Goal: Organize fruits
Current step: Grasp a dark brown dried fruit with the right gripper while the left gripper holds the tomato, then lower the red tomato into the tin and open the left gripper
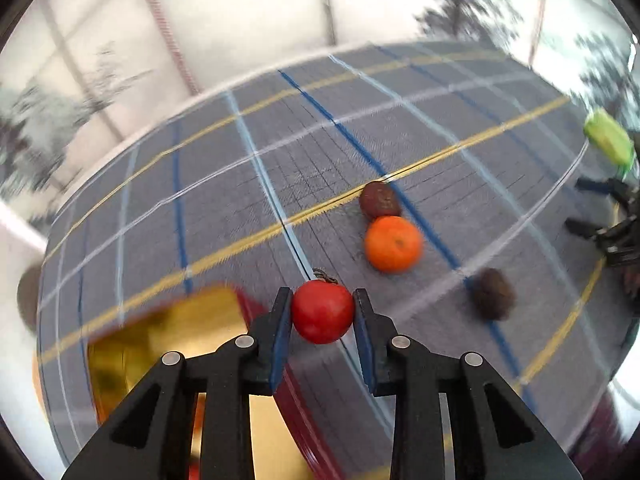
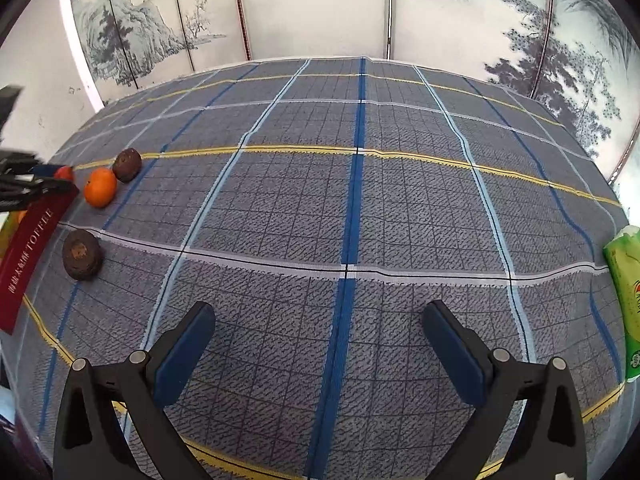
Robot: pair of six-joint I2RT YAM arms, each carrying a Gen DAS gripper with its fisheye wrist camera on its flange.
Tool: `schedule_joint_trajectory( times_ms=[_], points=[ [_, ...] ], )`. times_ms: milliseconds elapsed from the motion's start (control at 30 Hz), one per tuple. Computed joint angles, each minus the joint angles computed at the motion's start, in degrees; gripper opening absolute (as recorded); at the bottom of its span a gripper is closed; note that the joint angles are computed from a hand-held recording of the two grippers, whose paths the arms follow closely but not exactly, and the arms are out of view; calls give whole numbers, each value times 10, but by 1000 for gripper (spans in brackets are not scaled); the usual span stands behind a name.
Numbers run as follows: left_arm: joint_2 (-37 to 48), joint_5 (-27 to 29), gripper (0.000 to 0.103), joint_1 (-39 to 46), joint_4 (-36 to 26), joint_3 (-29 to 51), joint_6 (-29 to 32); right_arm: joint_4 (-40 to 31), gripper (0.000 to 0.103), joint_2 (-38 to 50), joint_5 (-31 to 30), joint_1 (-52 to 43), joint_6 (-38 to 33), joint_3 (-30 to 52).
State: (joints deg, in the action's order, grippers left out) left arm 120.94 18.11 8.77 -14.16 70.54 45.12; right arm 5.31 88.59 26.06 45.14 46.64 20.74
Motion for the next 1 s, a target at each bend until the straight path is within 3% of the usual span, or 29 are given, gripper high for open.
schedule_joint_trajectory(
  times_ms=[133,233,333,400,600,667,733,833,1000],
  points=[
    [-97,60,31,44,-16,-100,-21,77,103,-23,-25,-3,-13,-37],
    [-151,87,31,77,-26,-151,-21,103,99,-18,-40,33,-18,-20],
    [-188,100,31,118,-48,-179,-8,97,88,32,-31,86,-61,50],
    [-200,108,31,146,-60,-185,3,130,86,83,-78,90,-100,97],
    [-202,116,31,218,-84,-174,38,116,82,189,-125,73,-163,215],
    [-199,120,31,234,-86,-172,48,98,73,211,-137,62,-174,243],
    [-192,121,31,251,-85,-167,52,82,53,225,-155,54,-176,257],
    [-173,126,31,266,-82,-155,47,90,36,221,-162,58,-179,250],
    [-140,128,31,275,-74,-137,33,97,36,206,-111,85,-152,224]
  ],
)
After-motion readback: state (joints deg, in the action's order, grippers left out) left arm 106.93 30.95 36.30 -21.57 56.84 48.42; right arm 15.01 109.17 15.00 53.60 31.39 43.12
